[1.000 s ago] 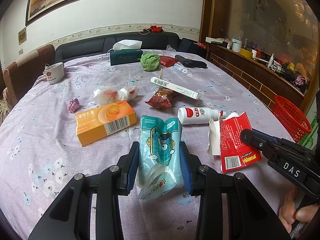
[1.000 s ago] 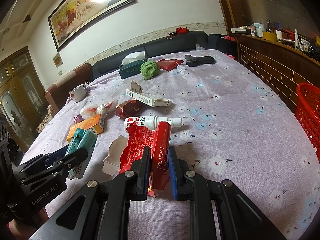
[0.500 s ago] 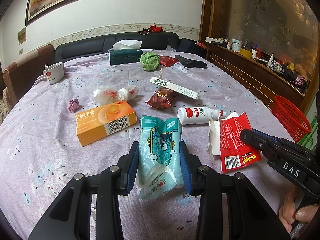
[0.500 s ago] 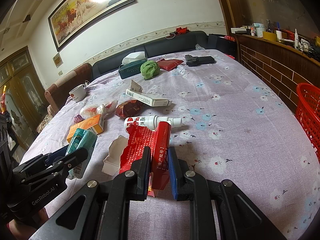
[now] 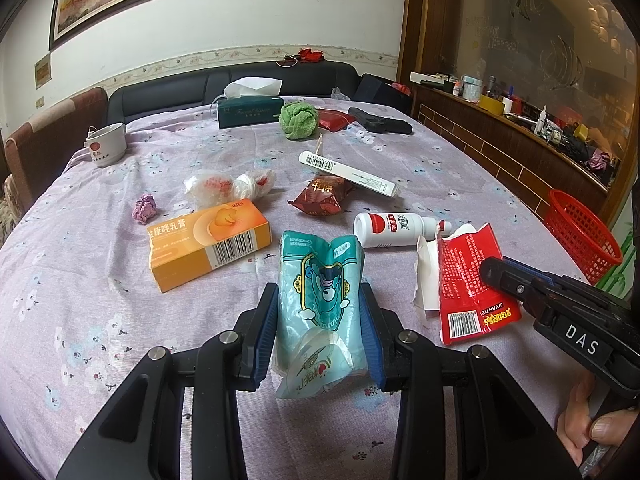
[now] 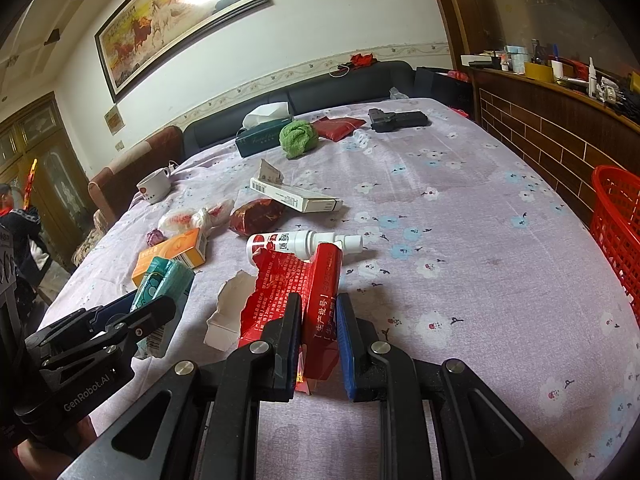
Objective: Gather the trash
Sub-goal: 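Hold the red packet and teal packet closed in both tools, then carry red and teal packets over the red basket and open both tools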
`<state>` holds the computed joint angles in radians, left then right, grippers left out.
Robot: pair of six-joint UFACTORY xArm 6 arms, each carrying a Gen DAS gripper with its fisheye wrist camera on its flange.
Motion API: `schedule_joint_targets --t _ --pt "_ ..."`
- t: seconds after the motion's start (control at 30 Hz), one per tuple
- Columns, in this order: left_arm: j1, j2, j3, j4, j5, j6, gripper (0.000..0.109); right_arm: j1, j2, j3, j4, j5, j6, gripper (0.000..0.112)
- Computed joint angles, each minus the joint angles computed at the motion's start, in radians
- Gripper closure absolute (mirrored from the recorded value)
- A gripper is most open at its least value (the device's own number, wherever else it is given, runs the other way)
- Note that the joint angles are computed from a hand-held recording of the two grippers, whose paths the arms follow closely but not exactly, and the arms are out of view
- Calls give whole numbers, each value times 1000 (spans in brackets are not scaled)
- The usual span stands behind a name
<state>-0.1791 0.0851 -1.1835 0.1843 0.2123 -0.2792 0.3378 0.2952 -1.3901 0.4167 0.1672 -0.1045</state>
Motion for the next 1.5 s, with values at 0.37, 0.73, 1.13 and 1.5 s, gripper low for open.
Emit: schedule_joint_targets --t 0.37,0.73,1.13,1.5 --pt "1 1 -3 -3 2 3 72 1 4 -5 4 2 -3 94" --pt "-2 8 -11 -62 5 50 72 0 12 -12 0 2 6 94" --pt "-92 -2 -100 -474 99 431 72 -86 -125 100 42 -32 61 94" --pt "-265 361 -737 -633 442 544 71 -368 -268 227 -391 -110 535 94"
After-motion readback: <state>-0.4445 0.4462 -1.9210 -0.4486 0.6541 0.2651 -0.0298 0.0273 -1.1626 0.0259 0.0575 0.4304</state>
